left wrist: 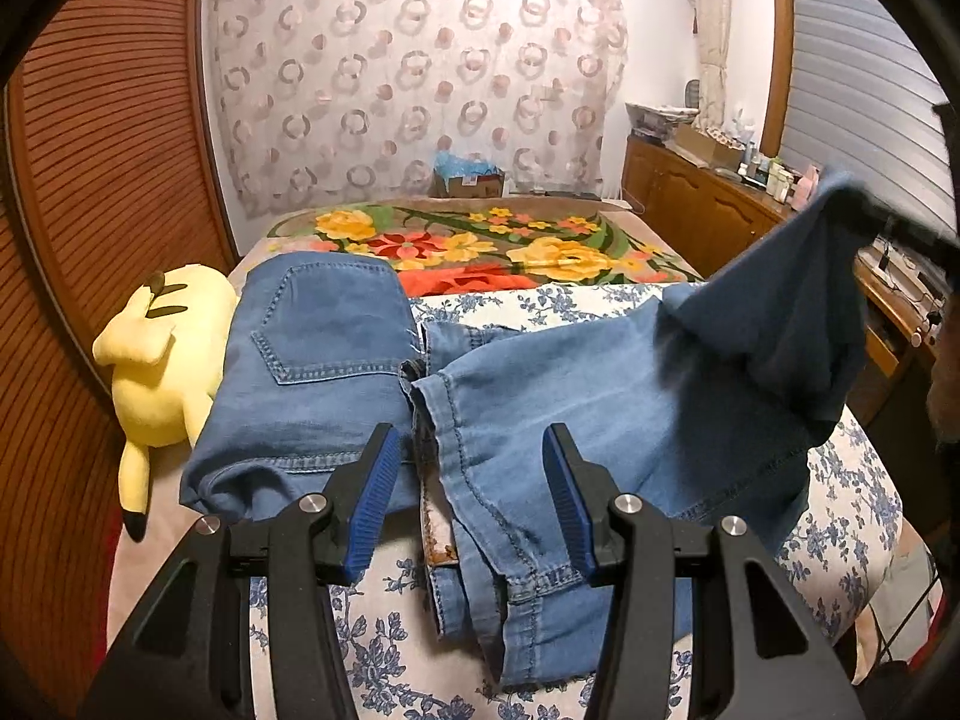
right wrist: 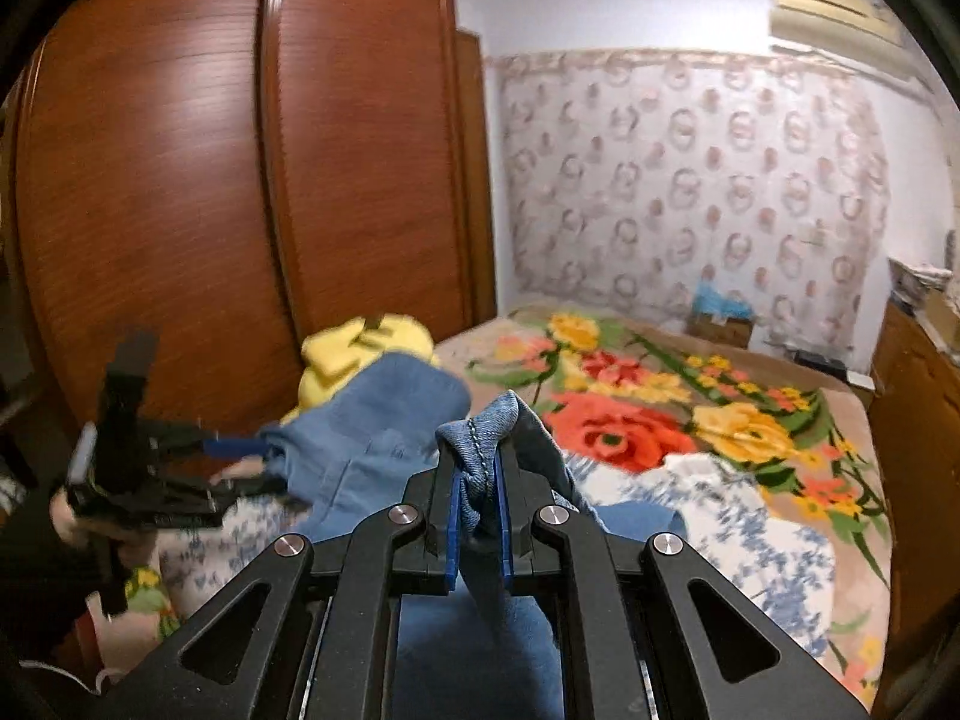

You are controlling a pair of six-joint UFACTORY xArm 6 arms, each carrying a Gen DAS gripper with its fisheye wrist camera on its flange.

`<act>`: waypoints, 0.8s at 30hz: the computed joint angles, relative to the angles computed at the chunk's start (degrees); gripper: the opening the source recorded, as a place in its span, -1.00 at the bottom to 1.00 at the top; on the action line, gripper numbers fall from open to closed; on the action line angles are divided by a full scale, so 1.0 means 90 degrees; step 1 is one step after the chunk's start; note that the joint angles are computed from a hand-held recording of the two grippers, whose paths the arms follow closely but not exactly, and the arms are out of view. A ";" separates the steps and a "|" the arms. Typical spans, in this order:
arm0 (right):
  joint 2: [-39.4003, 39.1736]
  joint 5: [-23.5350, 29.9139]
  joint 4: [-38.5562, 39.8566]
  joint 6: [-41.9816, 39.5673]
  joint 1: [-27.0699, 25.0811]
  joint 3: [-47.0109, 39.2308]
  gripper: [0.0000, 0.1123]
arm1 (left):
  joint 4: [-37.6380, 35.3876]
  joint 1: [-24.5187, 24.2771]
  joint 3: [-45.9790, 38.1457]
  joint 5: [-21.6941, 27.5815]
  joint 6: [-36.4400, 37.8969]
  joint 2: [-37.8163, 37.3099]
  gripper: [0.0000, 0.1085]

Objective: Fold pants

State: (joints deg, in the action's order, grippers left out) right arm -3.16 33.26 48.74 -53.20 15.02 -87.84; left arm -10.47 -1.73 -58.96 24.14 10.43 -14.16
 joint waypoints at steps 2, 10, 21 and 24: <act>0.0174 0.0340 -0.0133 0.0129 -0.0093 -0.0122 -0.84 | 0.0021 0.0006 -0.0006 0.0035 -0.0026 0.0016 -0.07; 0.0545 0.1209 -0.0756 0.0809 -0.0299 -0.0542 -0.61 | 0.0120 -0.0078 -0.0143 0.0096 -0.0171 0.0252 -0.07; 0.0136 0.1024 -0.1055 0.1336 -0.0362 -0.0267 -0.22 | -0.0026 -0.0390 -0.0435 0.0128 -0.0080 0.0585 -0.07; -0.0137 0.0856 -0.0895 0.1322 -0.0395 0.0057 -0.21 | -0.0122 -0.0487 -0.0484 0.0101 0.0030 0.0608 -0.07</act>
